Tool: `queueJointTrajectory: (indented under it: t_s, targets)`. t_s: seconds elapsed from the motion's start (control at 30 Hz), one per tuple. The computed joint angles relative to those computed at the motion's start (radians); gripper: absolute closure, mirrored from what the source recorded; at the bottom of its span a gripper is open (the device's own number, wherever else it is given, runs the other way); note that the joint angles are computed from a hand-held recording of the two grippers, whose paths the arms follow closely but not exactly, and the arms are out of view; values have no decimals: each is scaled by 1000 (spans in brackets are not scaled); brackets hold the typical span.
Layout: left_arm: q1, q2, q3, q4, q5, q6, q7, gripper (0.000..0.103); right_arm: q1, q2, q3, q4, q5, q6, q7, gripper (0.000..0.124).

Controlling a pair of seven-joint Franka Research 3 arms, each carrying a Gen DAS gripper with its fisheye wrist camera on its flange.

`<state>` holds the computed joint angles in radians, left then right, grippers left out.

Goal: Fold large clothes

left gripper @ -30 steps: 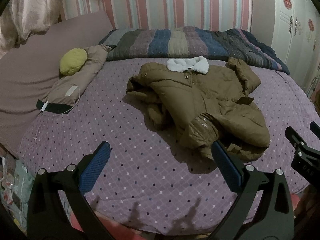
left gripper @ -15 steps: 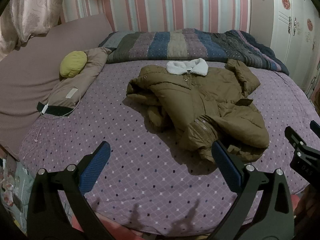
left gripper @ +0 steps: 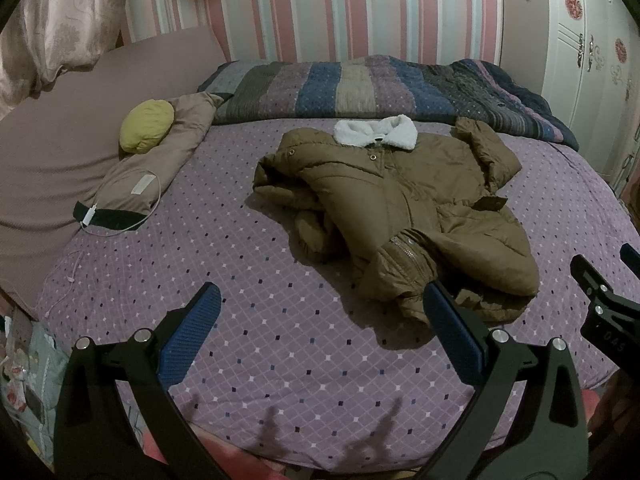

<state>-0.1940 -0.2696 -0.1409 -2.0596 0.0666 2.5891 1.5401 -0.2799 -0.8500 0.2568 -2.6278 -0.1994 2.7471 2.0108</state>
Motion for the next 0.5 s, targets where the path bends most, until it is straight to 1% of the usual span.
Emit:
queueJointTrajectory:
  t_s: [0.5]
  targets:
    - [2, 14, 1, 4, -5, -4, 4, 3, -3, 3, 4, -19, -2, 15, 12, 23]
